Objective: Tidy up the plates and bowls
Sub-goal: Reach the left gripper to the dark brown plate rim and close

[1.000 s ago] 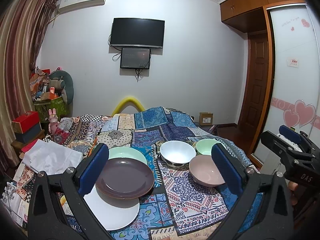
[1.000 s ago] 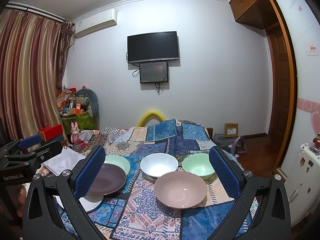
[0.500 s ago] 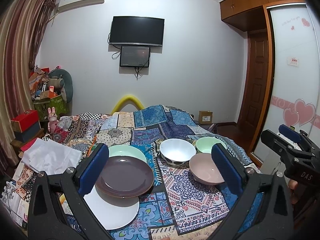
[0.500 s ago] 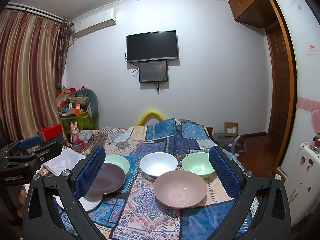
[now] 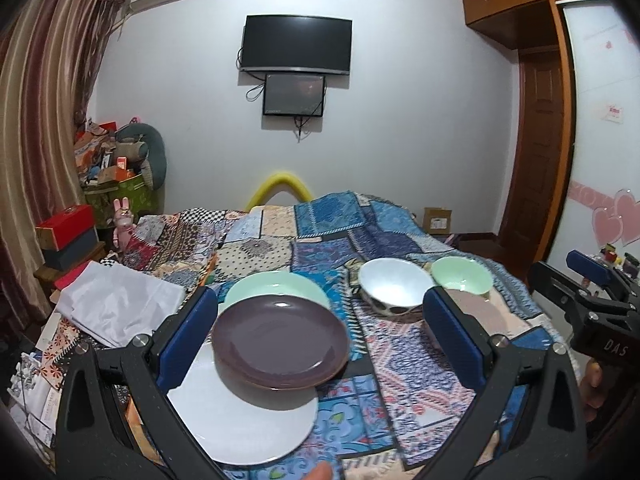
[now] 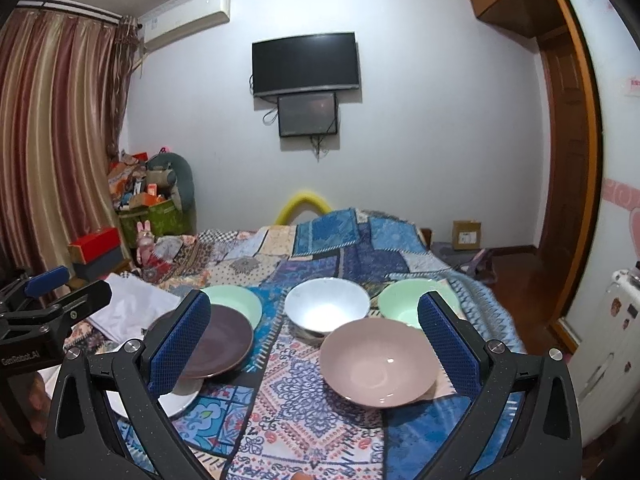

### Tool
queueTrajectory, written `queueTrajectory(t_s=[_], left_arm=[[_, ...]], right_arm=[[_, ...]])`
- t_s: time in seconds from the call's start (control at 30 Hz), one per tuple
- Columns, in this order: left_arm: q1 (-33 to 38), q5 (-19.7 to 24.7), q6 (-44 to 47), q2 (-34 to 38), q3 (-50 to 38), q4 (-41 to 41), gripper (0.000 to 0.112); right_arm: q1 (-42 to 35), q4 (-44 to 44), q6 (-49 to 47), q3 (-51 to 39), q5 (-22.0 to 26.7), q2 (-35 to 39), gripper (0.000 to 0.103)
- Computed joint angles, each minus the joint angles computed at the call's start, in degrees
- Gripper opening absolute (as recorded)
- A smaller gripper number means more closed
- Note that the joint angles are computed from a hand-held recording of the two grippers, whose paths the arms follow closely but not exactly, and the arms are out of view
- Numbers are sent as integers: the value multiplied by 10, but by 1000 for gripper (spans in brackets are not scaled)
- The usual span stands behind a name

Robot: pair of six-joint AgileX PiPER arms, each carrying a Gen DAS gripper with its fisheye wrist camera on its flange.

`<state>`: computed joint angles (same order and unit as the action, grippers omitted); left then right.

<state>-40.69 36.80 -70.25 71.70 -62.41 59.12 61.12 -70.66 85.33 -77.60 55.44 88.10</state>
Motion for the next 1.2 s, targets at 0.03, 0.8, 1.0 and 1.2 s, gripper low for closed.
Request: queueTrajectory(t_s=[0.03,0.8,1.0,1.2], left_arm=[[14,-9,16,4,1,-13,103],[363,-75,664,186,-60,-632,51],[405,-28,780,255,-119,-751,37],[418,1,813,303,-166,-795,24]], right_arm=[[-9,9,-5,-3,-17,5,103],[-135,398,-441,-275,-136,275,55],[-171,516,-520,-351,-106,334,43],[-186,579,-566,-425,-64,389,29]])
